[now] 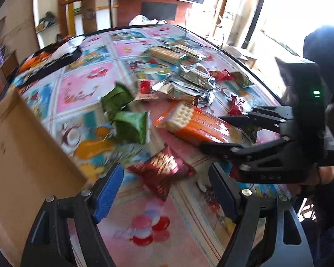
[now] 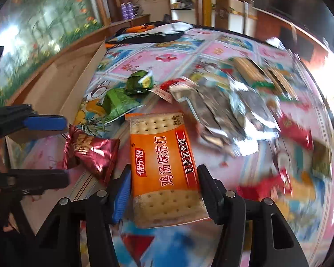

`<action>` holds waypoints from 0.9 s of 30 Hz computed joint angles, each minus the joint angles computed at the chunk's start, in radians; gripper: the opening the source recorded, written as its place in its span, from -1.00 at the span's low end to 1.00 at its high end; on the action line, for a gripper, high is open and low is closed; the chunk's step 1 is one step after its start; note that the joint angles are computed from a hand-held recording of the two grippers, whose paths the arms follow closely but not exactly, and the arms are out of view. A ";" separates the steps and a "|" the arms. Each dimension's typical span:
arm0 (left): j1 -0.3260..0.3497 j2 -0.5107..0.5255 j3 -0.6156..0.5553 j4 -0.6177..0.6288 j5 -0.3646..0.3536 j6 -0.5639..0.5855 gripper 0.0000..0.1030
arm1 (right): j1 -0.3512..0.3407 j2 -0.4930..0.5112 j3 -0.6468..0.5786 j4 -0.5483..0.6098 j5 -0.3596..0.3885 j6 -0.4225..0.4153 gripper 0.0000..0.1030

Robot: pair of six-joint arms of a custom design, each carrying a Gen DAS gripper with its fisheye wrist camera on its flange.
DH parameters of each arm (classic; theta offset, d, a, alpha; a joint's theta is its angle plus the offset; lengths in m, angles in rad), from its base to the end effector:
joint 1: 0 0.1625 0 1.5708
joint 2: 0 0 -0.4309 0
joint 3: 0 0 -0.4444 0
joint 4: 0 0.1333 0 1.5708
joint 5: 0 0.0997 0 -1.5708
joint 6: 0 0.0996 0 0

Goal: Organize snacks
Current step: 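Grasp the red candy packet with left tool while right tool grasps orange cracker pack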

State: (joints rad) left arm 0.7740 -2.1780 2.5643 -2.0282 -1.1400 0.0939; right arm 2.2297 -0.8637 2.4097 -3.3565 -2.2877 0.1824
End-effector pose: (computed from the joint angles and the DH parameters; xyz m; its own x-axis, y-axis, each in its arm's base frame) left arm -0.0720 -0.3150 0.2658 -0.5866 0.6917 -0.4214 0.7717 0.6352 -0.0317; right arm 0.3020 -0.2792 -0.0034 -0.7880 -0.1933 0.5846 -0.4594 0.8167 -0.3492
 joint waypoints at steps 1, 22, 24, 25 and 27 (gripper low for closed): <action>0.002 0.012 -0.001 -0.009 0.001 0.007 0.52 | 0.001 -0.007 0.014 -0.014 0.003 0.021 0.19; 0.020 0.017 0.019 0.005 -0.045 -0.038 0.01 | 0.035 -0.016 0.034 0.011 -0.041 0.098 0.23; 0.024 0.025 0.019 -0.026 -0.040 -0.056 0.01 | 0.037 -0.014 0.032 0.012 -0.041 0.101 0.23; 0.023 0.032 0.019 -0.031 -0.035 -0.063 0.01 | 0.038 -0.013 0.031 0.014 -0.043 0.101 0.23; 0.027 0.060 0.019 -0.043 -0.038 -0.073 0.01 | 0.039 -0.013 0.030 0.018 -0.046 0.102 0.23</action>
State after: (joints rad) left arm 0.8006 -2.1178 2.5838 -2.0714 -1.1776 0.0208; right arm 2.2685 -0.8768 2.4402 -3.3386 -2.3338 0.2839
